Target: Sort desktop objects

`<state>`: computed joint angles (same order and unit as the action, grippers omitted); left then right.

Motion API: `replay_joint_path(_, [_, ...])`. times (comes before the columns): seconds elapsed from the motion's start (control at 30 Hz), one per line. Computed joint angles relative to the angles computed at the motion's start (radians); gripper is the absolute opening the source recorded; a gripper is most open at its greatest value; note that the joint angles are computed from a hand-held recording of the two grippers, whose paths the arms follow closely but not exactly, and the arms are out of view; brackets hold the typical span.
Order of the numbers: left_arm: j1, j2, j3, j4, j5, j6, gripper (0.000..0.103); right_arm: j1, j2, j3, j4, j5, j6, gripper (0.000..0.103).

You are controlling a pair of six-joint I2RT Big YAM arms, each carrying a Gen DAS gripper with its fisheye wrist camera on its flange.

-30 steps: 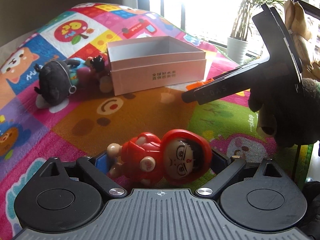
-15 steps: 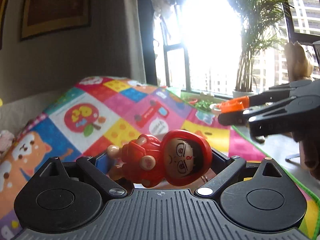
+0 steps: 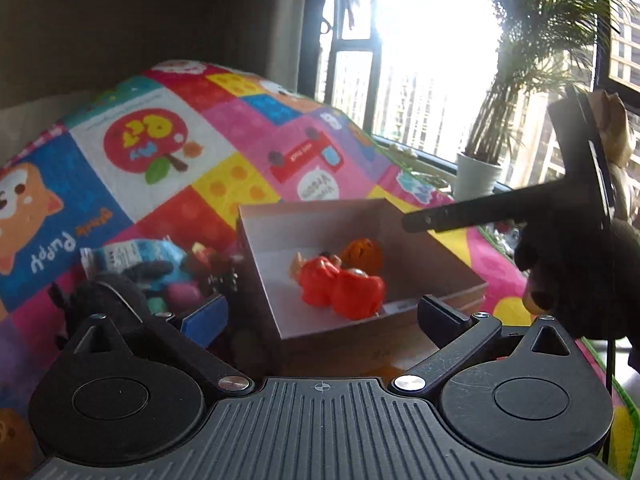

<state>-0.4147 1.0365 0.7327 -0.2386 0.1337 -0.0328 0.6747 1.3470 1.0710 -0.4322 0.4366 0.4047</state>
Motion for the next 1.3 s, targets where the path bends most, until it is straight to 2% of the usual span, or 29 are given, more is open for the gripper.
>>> replay_joint_path(0.13, [-0.011,0.069,-0.018,0.032,0.022,-0.018,0.103,-0.044,0.052,0.016,-0.004,-0.15,0.083,0.085])
replay_joint_path(0.17, [-0.005,0.08,-0.022,0.049,0.047,-0.034,0.103,-0.051,0.06,0.018,0.006,-0.195,0.091,0.088])
replay_joint_path(0.23, [0.005,0.096,-0.028,0.079,0.08,-0.066,0.103,-0.043,0.074,0.024,0.022,-0.197,0.091,0.098])
replay_joint_path(0.33, [0.005,0.078,-0.045,0.092,0.066,-0.08,0.103,-0.028,0.098,0.049,0.013,-0.183,0.045,0.1])
replay_joint_path(0.4, [0.01,0.047,-0.063,0.076,0.067,-0.085,0.103,-0.028,0.106,0.071,-0.022,-0.222,0.0,0.101])
replay_joint_path(0.47, [0.04,0.0,-0.087,0.045,0.129,-0.089,0.103,-0.03,0.116,0.113,-0.105,-0.27,-0.081,0.101])
replay_joint_path(0.5, [0.051,-0.027,-0.1,0.021,0.144,-0.097,0.103,-0.02,0.115,0.129,-0.124,-0.241,-0.118,0.099])
replay_joint_path(0.53, [0.052,-0.058,-0.114,-0.003,0.117,-0.104,0.103,0.004,0.113,0.143,-0.126,-0.15,-0.143,0.099])
replay_joint_path(0.57, [0.046,-0.094,-0.133,-0.022,0.052,-0.099,0.103,0.03,0.111,0.155,-0.108,-0.056,-0.172,0.099])
replay_joint_path(0.6, [0.036,-0.125,-0.15,-0.03,-0.03,-0.085,0.103,0.049,0.111,0.172,-0.083,-0.01,-0.207,0.099])
replay_joint_path(0.67, [0.016,-0.161,-0.177,-0.028,-0.216,-0.059,0.103,0.07,0.136,0.254,-0.066,-0.055,-0.225,0.103])
replay_joint_path(0.7, [0.012,-0.168,-0.187,-0.021,-0.279,-0.054,0.103,0.077,0.161,0.302,-0.074,-0.096,-0.207,0.103])
replay_joint_path(0.73, [0.023,-0.169,-0.191,-0.022,-0.323,-0.064,0.103,0.081,0.212,0.383,-0.109,-0.165,-0.176,0.103])
replay_joint_path(0.77, [0.042,-0.166,-0.192,-0.029,-0.329,-0.087,0.103,0.086,0.277,0.476,-0.165,-0.23,-0.146,0.103])
replay_joint_path(0.83, [0.089,-0.148,-0.182,-0.058,-0.283,-0.129,0.103,0.105,0.409,0.648,-0.26,-0.278,-0.107,0.103])
replay_joint_path(0.87, [0.109,-0.148,-0.179,-0.08,-0.264,-0.149,0.103,0.123,0.494,0.752,-0.308,-0.248,-0.096,0.103])
replay_joint_path(0.9, [0.123,-0.157,-0.182,-0.085,-0.249,-0.159,0.103,0.137,0.567,0.842,-0.349,-0.209,-0.101,0.097])
replay_joint_path(0.93, [0.13,-0.172,-0.187,-0.09,-0.249,-0.159,0.103,0.143,0.63,0.927,-0.394,-0.178,-0.112,0.078])
replay_joint_path(0.97, [0.131,-0.187,-0.194,-0.095,-0.265,-0.151,0.103,0.146,0.704,1.025,-0.444,-0.144,-0.105,0.065])
replay_joint_path(1.03, [0.143,-0.202,-0.201,-0.117,-0.268,-0.14,0.103,0.134,0.819,1.196,-0.551,-0.139,-0.059,0.065])
replay_joint_path(1.13, [0.202,-0.231,-0.21,-0.157,-0.179,-0.156,0.103,0.108,1.008,1.51,-0.825,-0.206,-0.008,0.065])
replay_joint_path(1.2, [0.232,-0.237,-0.217,-0.154,-0.139,-0.166,0.103,0.095,1.033,1.546,-0.897,-0.306,0.026,0.065])
replay_joint_path(1.3, [0.237,-0.234,-0.213,-0.153,-0.121,-0.165,0.103,0.095,0.943,1.372,-0.842,-0.439,0.046,0.063])
